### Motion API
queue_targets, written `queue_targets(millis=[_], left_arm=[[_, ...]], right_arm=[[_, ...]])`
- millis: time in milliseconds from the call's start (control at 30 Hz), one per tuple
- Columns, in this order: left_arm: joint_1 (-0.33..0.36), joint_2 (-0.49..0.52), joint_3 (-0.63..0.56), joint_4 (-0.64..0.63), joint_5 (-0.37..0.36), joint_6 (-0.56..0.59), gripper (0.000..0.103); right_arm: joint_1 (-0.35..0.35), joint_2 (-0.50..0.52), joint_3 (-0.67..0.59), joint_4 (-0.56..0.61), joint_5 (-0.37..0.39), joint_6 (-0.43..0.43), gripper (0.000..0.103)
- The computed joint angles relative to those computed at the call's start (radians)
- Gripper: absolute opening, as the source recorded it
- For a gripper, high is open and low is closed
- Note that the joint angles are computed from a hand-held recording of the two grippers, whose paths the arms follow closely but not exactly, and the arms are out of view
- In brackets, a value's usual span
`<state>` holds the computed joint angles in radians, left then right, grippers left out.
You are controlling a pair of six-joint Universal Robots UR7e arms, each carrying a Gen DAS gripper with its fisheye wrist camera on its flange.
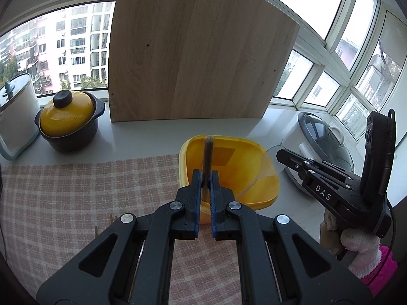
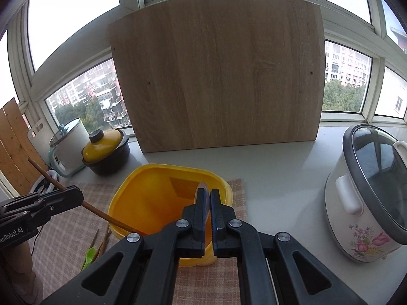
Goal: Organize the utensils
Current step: 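Open the left tool dropping the chopstick in the container while the right tool releases the clear spoon, then move the left tool to another chopstick while the right tool reaches the metal spoon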
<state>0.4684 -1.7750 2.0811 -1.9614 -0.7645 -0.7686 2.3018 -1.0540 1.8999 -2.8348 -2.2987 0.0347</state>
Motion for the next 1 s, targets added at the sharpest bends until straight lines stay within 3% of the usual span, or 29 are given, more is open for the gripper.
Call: queue_targets(millis=[233, 267, 300, 367, 567, 733, 833, 1000], left_arm=[[0.009, 0.001, -0.005, 0.002, -0.020, 0.018, 0.004], [0.007, 0.000, -0.006, 0.008, -0.020, 0.018, 0.006], [0.004, -0.001, -0.010, 0.020, -0.022, 0.015, 0.016], [-0.008, -0.011, -0.008, 0.028, -0.017, 0.011, 0.028], [-0.050, -0.065, -0.001, 0.091, 0.011, -0.011, 0.029], [-0.092, -0.148, 0.000, 0.215, 0.053, -0.085, 0.029], [-0.112, -0.212, -0.006, 0.324, 0.071, -0.162, 0.029], [-0.149, -0.340, -0.015, 0.547, 0.101, -0.300, 0.029]], right_arm=[[0.000, -0.001, 0.000, 0.019, -0.001, -0.001, 0.008], [-0.001, -0.001, 0.000, 0.018, 0.001, -0.004, 0.018], [0.000, -0.001, 0.000, 0.013, 0.001, -0.005, 0.022], [0.004, -0.001, 0.002, 0.006, -0.008, -0.001, 0.025], [0.016, -0.022, 0.017, -0.003, -0.015, 0.031, 0.029], [0.042, -0.043, 0.043, -0.009, -0.016, 0.055, 0.029], [0.060, -0.053, 0.062, -0.009, -0.006, 0.073, 0.035], [0.082, -0.069, 0.102, -0.022, 0.056, 0.108, 0.041]])
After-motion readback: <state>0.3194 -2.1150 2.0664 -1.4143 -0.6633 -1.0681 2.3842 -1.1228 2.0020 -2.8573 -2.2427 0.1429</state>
